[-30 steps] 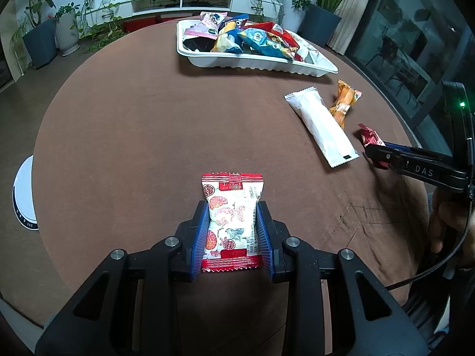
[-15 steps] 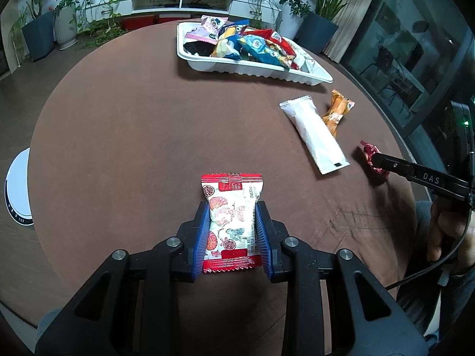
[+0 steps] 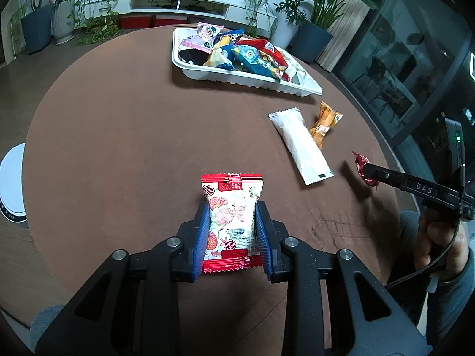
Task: Organize snacks
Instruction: 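Carry the strawberry packet and dark red wrapper over the white tray and release both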
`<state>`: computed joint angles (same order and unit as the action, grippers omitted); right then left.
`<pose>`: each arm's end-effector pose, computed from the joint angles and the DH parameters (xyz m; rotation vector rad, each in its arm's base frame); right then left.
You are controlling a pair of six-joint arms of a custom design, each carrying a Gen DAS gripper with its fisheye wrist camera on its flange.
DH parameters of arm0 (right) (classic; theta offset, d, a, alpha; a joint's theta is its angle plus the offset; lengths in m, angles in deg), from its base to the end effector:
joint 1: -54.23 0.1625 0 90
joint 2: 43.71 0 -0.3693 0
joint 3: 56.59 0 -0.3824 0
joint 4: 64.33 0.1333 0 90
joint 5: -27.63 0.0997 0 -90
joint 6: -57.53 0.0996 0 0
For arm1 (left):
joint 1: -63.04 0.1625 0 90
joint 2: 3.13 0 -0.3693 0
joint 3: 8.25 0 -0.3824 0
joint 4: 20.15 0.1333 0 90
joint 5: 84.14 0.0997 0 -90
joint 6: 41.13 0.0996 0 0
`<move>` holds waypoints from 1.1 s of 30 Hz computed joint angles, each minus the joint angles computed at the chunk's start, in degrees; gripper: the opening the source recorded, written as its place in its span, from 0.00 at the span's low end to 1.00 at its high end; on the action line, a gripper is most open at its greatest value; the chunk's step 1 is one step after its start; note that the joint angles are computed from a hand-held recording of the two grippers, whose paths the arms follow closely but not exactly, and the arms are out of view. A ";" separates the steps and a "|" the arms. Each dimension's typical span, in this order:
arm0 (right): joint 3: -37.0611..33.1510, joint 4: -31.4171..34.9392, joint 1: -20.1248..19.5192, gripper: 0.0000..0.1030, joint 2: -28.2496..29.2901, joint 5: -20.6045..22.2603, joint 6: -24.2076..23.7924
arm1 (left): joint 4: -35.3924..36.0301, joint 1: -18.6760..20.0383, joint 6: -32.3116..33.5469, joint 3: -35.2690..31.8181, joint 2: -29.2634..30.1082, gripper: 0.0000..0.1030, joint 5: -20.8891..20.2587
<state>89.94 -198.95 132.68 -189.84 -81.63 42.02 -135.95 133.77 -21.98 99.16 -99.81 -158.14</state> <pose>0.0558 -0.2286 0.3678 -0.0860 -2.5076 0.8893 0.0019 -0.4815 0.3916 0.8845 2.6990 -0.3760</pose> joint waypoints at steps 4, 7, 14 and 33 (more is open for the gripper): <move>-0.81 2.10 -2.15 0.29 -1.77 3.17 -0.20 | 0.54 0.53 -0.69 -1.45 0.73 0.27 -2.00; -2.03 2.84 -3.89 0.29 -2.33 5.46 -0.43 | 0.58 0.56 -0.99 -3.20 1.72 0.27 -3.05; -7.44 0.42 -6.28 0.29 0.46 8.53 0.06 | -0.40 -0.30 -1.48 -9.99 6.36 0.27 -5.25; -32.12 -16.89 10.27 0.29 41.21 4.60 3.79 | -2.94 -6.92 0.59 -36.42 34.46 0.27 -2.73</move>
<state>57.82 -215.84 142.95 -148.63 -77.03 45.81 -138.89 126.84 -21.39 62.75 -65.34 -160.88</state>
